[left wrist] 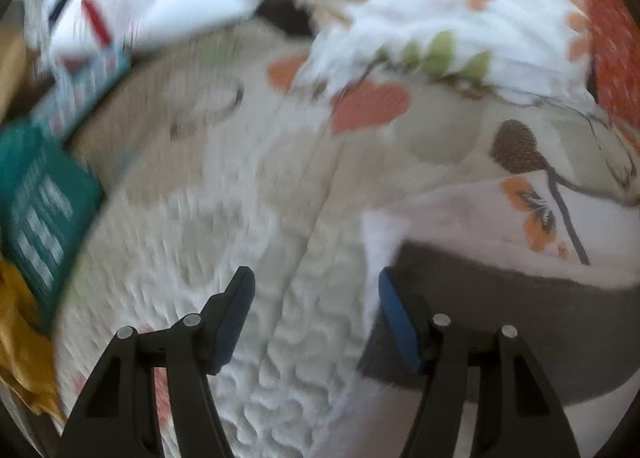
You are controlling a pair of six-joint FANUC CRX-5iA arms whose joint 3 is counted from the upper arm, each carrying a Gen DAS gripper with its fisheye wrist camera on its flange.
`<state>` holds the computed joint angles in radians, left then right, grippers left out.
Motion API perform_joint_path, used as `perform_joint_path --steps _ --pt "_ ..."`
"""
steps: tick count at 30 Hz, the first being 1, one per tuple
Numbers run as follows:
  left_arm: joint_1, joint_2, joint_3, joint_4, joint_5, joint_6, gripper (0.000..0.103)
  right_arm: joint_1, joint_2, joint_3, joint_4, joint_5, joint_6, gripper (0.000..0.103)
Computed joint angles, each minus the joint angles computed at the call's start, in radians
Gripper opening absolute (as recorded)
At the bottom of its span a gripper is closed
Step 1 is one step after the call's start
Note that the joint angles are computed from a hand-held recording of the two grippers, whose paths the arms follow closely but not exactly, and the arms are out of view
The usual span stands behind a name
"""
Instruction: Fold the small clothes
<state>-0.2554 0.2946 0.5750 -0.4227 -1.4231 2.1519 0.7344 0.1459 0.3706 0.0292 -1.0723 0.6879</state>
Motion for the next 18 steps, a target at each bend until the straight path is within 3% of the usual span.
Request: perform_joint_path --steps 6,14,18 --pt "0.099 -0.141 -0.175 0.204 0.118 0.042 0.068 0.022 -0.027 -0.024 0.046 0.018 -0.009 0.071" --pt "0.119 -0.277 -0.348 0.351 0.2 0.021 0.069 0.078 -0.024 -0.032 0.129 -0.005 -0.021 0.071" --pt "0.114 -0.328 -0.396 0.364 0.243 0.038 0.072 0.114 -0.019 -0.038 0.195 -0.025 -0.037 0.071"
